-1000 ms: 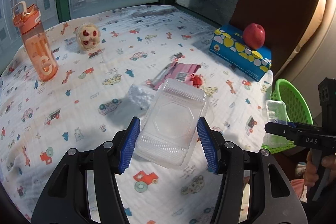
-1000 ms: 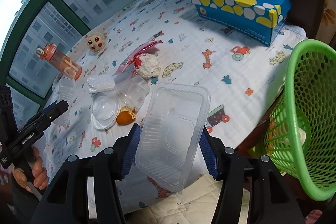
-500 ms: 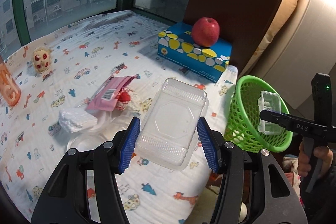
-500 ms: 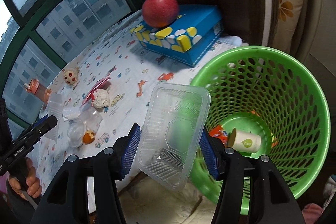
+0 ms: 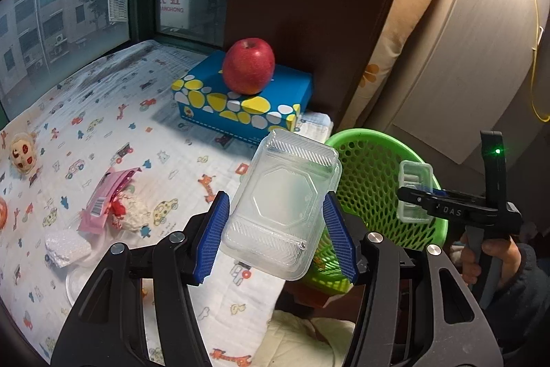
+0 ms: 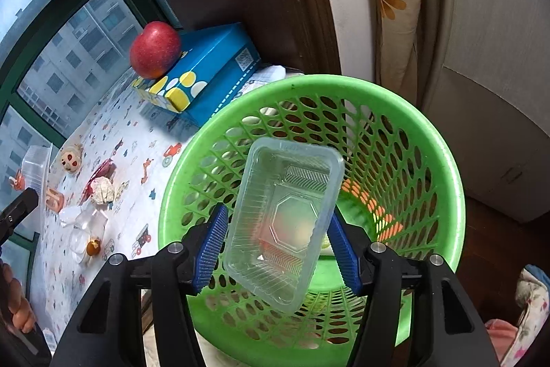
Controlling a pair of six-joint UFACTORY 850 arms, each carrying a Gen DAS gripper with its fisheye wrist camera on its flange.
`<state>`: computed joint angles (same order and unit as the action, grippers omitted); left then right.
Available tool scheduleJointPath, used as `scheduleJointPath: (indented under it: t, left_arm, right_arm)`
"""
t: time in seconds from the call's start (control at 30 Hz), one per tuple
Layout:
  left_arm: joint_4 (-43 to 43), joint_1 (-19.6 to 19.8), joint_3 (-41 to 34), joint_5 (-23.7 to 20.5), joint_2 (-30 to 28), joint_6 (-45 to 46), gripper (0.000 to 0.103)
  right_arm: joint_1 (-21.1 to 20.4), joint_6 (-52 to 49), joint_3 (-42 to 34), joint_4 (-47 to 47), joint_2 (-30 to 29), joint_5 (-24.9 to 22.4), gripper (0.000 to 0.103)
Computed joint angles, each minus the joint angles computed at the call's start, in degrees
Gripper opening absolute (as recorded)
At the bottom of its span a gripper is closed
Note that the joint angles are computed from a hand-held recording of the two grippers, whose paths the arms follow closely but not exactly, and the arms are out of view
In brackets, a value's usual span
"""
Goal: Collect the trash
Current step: 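Carry the clear box over the wastebasket and open the left tool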
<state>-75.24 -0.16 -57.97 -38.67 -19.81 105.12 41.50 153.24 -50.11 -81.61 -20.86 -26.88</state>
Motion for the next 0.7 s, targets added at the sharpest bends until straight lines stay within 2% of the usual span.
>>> scheduleJointPath:
  t: [0.27, 0.7]
  left_arm:
    - [0.8, -5.1, 1.1, 1.0, 0.6, -0.3, 0.056]
    - [4.6, -12.2, 3.3, 2.3, -0.2, -4.1, 0.056]
  right_arm:
    - [0.5, 6.2, 4.5, -2.9, 3.2, -1.8, 0.069]
    - [3.4, 8.4, 9.8, -1.1, 8.9, -8.5, 0.072]
